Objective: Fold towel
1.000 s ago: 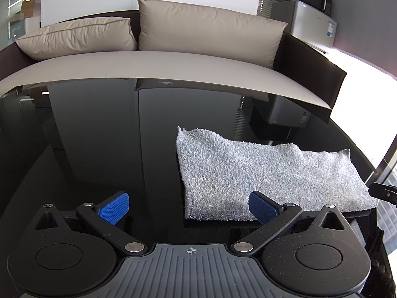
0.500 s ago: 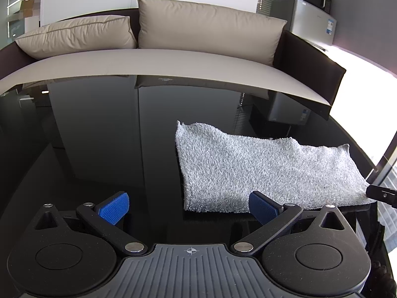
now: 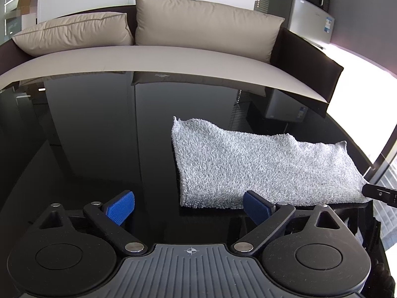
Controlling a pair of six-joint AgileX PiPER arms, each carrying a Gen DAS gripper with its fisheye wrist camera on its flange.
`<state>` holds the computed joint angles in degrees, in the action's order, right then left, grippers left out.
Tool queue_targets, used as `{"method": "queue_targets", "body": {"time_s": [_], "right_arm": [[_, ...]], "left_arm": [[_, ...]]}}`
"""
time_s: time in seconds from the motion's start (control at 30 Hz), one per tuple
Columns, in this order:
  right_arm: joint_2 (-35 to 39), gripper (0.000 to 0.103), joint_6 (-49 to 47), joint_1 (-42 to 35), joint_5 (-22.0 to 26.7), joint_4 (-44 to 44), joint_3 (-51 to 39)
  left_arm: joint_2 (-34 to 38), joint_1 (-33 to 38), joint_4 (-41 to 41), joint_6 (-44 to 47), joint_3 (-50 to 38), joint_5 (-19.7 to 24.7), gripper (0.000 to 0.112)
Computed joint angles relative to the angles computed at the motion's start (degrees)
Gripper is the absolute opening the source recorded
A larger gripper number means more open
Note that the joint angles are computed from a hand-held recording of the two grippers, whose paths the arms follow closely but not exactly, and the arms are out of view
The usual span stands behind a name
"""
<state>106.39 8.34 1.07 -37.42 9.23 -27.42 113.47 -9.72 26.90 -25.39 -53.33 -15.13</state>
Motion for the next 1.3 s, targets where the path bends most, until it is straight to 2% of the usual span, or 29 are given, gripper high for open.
{"method": "queue_targets", "body": {"time_s": [0.07,0.1,0.2,0.5,0.63,0.8,0.87,1.07,1.3], "right_arm": [[0.0,0.036,-0.3,0.1,0.1,0.3,0.0],[0.0,0.032,-0.4,0.1,0.1,0.3,0.0],[-0.1,0.025,-0.5,0.0,0.3,0.3,0.0],[0.0,0.014,-1.8,0.0,0.5,1.4,-0.1],[0.0,0.012,-2.8,-0.2,0.6,2.4,-0.2],[0.0,0.011,-3.3,-0.6,0.7,3.2,-0.3],[-0.1,0.011,-3.3,-0.6,0.6,3.4,-0.4],[-0.8,0.011,-2.3,-0.6,0.1,4.9,0.4],[-3.0,0.011,0.0,-0.8,1.6,4.0,1.8]], "left_arm": [[0.0,0.1,0.8,-0.9,0.1,-0.1,0.086],[-0.1,0.0,0.5,-0.4,0.2,-0.4,0.08],[-0.2,-0.2,-0.8,1.5,0.5,-0.8,0.074],[-0.7,-1.3,-0.7,3.4,1.6,-1.7,0.05],[-1.1,-1.6,1.1,2.2,2.1,-1.9,0.044],[-1.6,-1.6,5.2,-0.1,2.9,-2.7,0.019],[-1.8,-1.8,5.9,-0.3,3.3,-3.0,0.014],[-2.0,-2.1,5.1,0.7,3.8,-3.0,0.007],[-3.0,-2.6,2.1,3.8,5.3,-2.8,0.007]]}}
